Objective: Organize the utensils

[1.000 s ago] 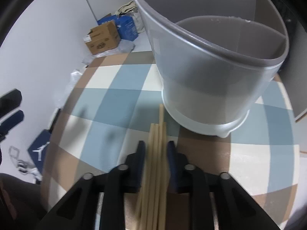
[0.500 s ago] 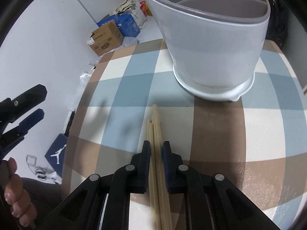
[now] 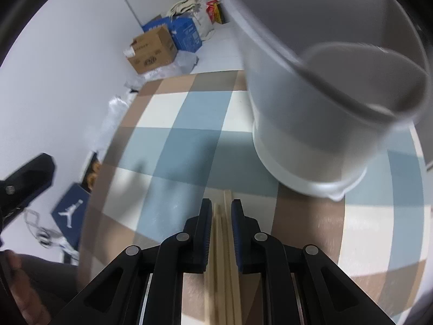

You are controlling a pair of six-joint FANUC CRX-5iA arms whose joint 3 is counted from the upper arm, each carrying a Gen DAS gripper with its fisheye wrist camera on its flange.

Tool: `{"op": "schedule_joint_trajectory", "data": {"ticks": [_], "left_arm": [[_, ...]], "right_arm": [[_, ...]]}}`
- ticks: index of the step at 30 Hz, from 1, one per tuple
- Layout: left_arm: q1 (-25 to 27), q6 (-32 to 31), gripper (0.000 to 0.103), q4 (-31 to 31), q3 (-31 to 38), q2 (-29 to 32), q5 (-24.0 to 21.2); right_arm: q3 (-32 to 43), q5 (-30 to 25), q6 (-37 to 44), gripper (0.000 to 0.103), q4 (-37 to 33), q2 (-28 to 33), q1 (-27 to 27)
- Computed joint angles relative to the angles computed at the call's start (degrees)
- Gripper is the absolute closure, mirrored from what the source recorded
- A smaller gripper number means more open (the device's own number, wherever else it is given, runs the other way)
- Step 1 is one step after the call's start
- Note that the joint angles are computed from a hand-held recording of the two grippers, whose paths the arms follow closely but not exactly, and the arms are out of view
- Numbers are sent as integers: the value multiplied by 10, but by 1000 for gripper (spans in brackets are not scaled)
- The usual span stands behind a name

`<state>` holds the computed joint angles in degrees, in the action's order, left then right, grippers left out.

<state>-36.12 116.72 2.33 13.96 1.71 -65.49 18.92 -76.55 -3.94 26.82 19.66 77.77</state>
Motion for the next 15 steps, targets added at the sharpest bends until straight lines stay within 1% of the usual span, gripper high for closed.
{"op": "schedule_joint_trajectory", "data": {"ticks": [2,4,6,8,9,11,15], "left_arm": [[2,2,26,1,0,1,0],[3,4,26,2,0,1,0],[5,5,26,3,0,1,1],[3,8,26,-1,3,3,-1],[4,9,26,-2,3,4,-3],[4,12,26,-3,3,4,-5],[6,19,26,-8,2,3,-10]], "right_arm": [[29,-28,25,88,-14,20,-7],[41,-43,32,89,-16,29,-10],[67,-69,50,89,-20,46,-14],[93,-90,68,93,-23,63,-16],[103,-95,77,98,-23,70,-17],[109,-96,86,98,-16,74,-14],[89,-85,80,98,19,61,0]]}}
